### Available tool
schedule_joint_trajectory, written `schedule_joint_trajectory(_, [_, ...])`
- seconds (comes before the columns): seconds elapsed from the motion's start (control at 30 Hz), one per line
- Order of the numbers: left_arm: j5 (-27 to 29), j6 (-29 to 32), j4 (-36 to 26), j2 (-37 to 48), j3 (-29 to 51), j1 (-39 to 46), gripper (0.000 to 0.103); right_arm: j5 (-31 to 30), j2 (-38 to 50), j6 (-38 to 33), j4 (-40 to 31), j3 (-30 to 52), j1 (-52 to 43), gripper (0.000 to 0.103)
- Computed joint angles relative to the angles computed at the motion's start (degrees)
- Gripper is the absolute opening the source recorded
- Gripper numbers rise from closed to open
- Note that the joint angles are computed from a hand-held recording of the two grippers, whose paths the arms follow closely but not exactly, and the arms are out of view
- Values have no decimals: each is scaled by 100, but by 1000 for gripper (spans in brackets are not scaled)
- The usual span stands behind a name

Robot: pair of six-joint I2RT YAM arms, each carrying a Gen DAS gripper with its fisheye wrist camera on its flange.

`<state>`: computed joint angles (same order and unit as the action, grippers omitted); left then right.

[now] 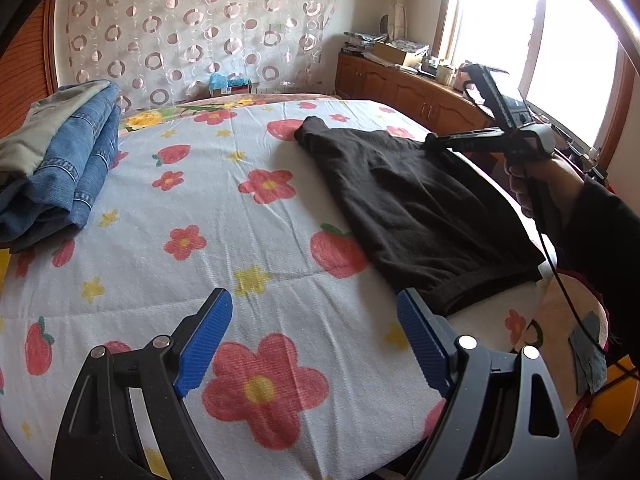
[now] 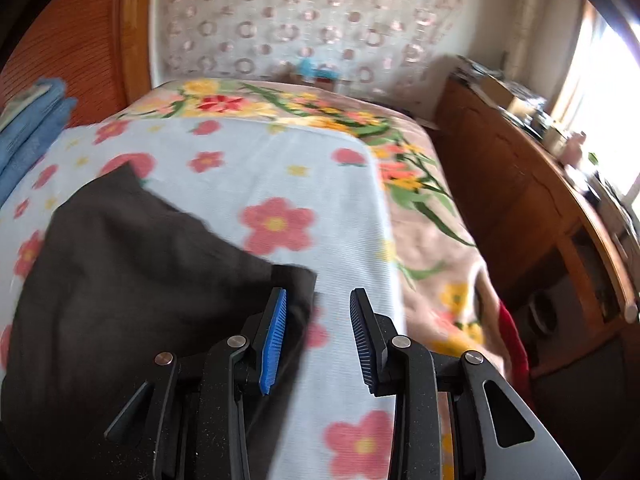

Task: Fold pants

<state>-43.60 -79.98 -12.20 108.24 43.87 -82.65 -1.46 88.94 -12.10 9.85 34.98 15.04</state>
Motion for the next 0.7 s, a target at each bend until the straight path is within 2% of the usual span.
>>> schedule_joint_trajectory(0.13, [16, 16, -5, 38, 43, -3, 85, -433, -81, -67, -119, -18, -503, 34])
schedule_joint_trajectory(0.27, [-3, 15, -7, 44, 68, 2, 85, -1153, -702, -147, -333, -356, -928, 34])
schedule_joint_trajectory(0.43, [15, 87, 2, 65, 117, 28, 85, -2121, -2081, -476, -567, -1383, -1432, 34])
schedule_joint_trajectory(0.57, [41, 147, -27, 125, 209, 33, 85, -2694, -3267, -933, -1114, -2161, -1756, 34])
schedule_joint_trajectory(0.7, [60, 208, -50, 190, 308, 43, 85, -3143, -4009, -1373, -1648, -2623, -2118, 34])
